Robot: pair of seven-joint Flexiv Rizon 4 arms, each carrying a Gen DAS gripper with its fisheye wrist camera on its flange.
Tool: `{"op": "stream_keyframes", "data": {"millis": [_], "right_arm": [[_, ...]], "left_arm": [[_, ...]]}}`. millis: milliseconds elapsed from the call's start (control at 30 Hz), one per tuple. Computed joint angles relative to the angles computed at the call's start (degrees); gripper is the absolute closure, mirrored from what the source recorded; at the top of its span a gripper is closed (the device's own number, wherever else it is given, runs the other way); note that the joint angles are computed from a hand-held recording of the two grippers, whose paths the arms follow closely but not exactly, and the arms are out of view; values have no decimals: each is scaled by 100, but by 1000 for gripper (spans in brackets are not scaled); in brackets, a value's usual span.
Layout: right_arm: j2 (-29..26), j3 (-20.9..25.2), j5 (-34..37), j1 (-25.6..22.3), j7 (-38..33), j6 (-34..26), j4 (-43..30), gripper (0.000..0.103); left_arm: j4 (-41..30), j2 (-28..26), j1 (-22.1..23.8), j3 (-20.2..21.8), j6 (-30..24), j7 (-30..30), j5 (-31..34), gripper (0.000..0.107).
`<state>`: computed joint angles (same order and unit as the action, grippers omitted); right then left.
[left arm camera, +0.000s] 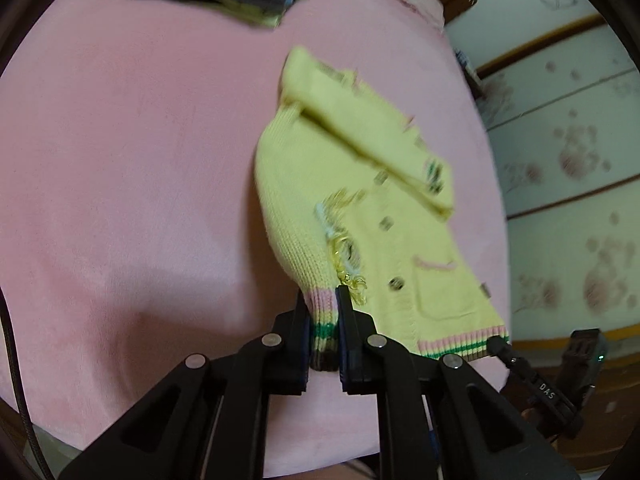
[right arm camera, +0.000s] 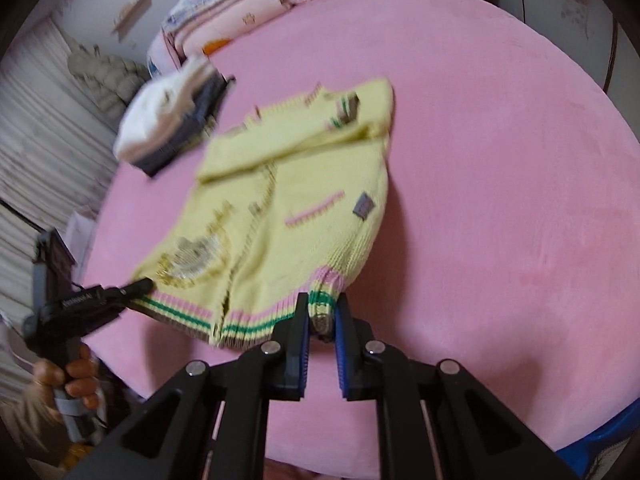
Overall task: Fold large clothes
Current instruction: 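Grasp the ribbed hem with the left tool while the right tool grasps it too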
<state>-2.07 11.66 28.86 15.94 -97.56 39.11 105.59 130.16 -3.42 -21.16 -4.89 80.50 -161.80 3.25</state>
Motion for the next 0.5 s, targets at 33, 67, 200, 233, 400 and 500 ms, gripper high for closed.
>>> {"op": "stream_keyframes", "data": {"millis": [33,67,200,233,400,500], "right_arm": [[-61,-44,119,-11,25,-81,-217,93],[-112,-59,176,-15,65,-113,-363,93],[-621,-106,205,-24,433,-172,-1173,93],[-748,-93,236,-52,483,-171,-1345,93],[-1718,16,27,-76,744,-147,-2415,93],[-2372,114,-224,-42,829,-137,-3049,93]], "left_arm": [[-75,29,24,32,-8,-52,39,98],[-171,53,70,70,-35,-94,78,98],[-578,34,319,227,-117,-429,371,98],[-646,10,382,258,-116,-432,399,98],[-1259,-558,705,386,-202,31,246,98],[-1699,-1077,780,495,-303,443,85,98]]}}
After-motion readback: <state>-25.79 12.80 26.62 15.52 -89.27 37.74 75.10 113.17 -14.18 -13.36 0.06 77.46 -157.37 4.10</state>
